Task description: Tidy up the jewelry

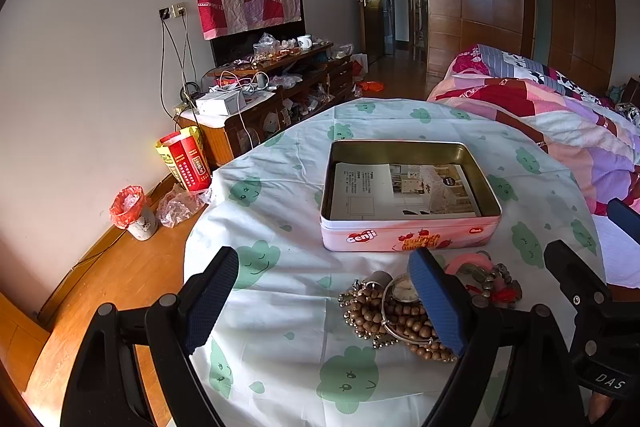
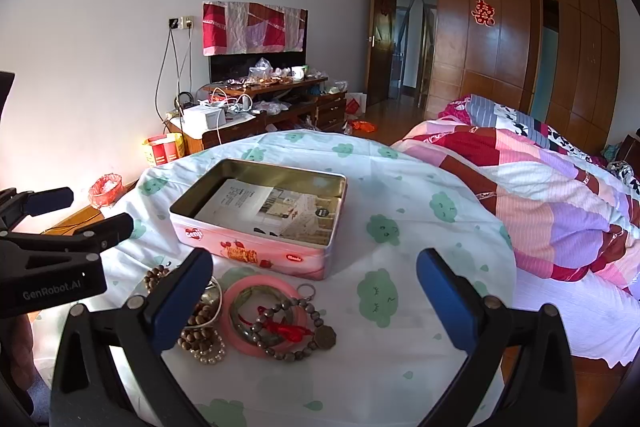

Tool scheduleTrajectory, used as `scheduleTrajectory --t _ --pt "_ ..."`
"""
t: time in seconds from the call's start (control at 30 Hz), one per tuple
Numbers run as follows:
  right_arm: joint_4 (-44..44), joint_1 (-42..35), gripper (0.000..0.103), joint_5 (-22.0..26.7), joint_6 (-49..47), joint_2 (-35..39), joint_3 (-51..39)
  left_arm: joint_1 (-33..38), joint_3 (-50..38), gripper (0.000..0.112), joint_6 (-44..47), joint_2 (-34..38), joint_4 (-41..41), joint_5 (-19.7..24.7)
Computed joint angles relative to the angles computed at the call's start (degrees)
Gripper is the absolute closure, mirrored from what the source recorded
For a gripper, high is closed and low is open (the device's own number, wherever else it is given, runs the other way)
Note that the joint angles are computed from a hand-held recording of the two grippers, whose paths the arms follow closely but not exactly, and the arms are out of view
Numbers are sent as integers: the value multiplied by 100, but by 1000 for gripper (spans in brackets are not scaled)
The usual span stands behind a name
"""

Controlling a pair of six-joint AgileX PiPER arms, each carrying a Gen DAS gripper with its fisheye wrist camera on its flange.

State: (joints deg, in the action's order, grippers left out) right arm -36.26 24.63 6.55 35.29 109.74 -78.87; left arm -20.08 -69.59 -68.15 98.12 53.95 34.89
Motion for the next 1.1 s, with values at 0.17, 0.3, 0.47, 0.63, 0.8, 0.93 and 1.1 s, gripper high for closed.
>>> scheduleTrajectory --t 0.17,0.3,0.47,0.63,0.8,0.93,1.1 --pt "-267 30 0 28 282 27 -27 -24 -15 25 -81 23 56 58" --pt "-434 -1 0 -8 441 -75 115 -18 -8 25 -94 27 61 57" --pt "-227 -40 0 -21 216 29 37 -7 -6 25 -76 25 48 38" --pt "-184 -29 0 18 164 43 7 -5 0 25 -79 23 50 39" --pt "-19 -39 0 23 -9 37 29 -4 -1 25 -82 28 60 41" --pt "-107 -48 0 4 72 39 58 4 22 25 -99 25 67 28" --pt "30 -37 0 38 -60 49 15 15 45 25 -123 39 84 14"
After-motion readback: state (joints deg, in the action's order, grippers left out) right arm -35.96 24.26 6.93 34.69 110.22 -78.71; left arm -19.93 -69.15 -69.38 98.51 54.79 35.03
